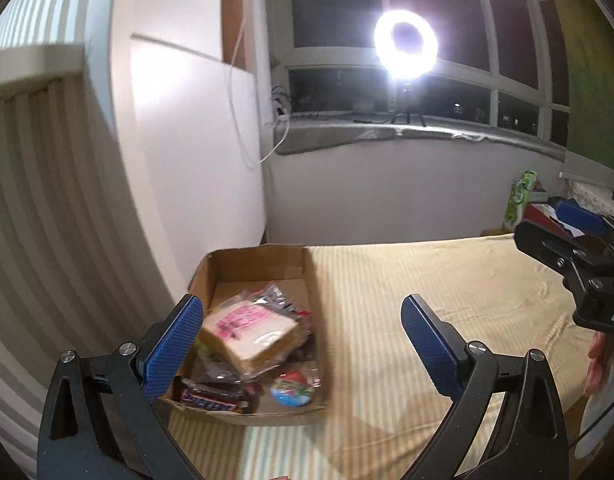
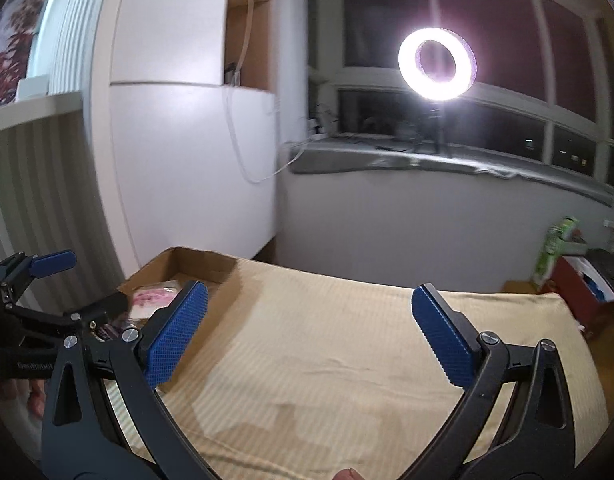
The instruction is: Organize snacks
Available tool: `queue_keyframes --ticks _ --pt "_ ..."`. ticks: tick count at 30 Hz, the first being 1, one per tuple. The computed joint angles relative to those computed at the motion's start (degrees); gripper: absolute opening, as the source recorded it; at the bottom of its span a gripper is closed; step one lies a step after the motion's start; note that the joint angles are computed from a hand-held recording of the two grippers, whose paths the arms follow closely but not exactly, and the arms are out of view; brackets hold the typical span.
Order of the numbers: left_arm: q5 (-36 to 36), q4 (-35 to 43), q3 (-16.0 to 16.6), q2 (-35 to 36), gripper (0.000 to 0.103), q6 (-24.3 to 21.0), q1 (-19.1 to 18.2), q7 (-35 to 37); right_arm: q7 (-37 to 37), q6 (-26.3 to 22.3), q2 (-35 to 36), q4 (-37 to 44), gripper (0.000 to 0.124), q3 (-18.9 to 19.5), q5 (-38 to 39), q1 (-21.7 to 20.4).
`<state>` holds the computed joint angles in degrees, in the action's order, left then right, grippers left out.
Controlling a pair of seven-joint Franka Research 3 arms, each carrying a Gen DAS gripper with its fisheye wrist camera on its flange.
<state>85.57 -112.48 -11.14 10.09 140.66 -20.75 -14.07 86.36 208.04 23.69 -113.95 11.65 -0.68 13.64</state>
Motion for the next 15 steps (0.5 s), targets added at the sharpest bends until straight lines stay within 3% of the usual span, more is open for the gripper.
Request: queue_keyframes --ticks 2,4,7,11,15 --pt "0.0 1.4 -0.5 0.8 0.099 -0.7 -0.8 0.6 -1.2 0.5 -1.6 -2.1 0.103 -1.7 2.8 1.3" --pt "0.1 2.9 -0.8 1.7 0.099 -1.0 -1.8 1.2 -6.3 1.8 -3.9 -4.8 0.103 -5.9 10.5 5.7" --pt "0.6 5.5 -0.9 3.5 0.099 -0.8 -3.3 1.6 -12.5 3.1 -6.6 -7.9 0.103 -8.2 18.1 8.4" --pt "1.0 8.6 -0.6 5.4 0.099 -0.3 -5.4 2.1 -16.1 4.6 -9.7 -11.4 0.103 -8.0 22.2 8.0" --pt "1.1 10.4 -0.1 6.6 0.099 -1.0 -7.5 2.3 -12.6 6.2 -12.1 -14.6 0.103 -6.3 19.0 5.0"
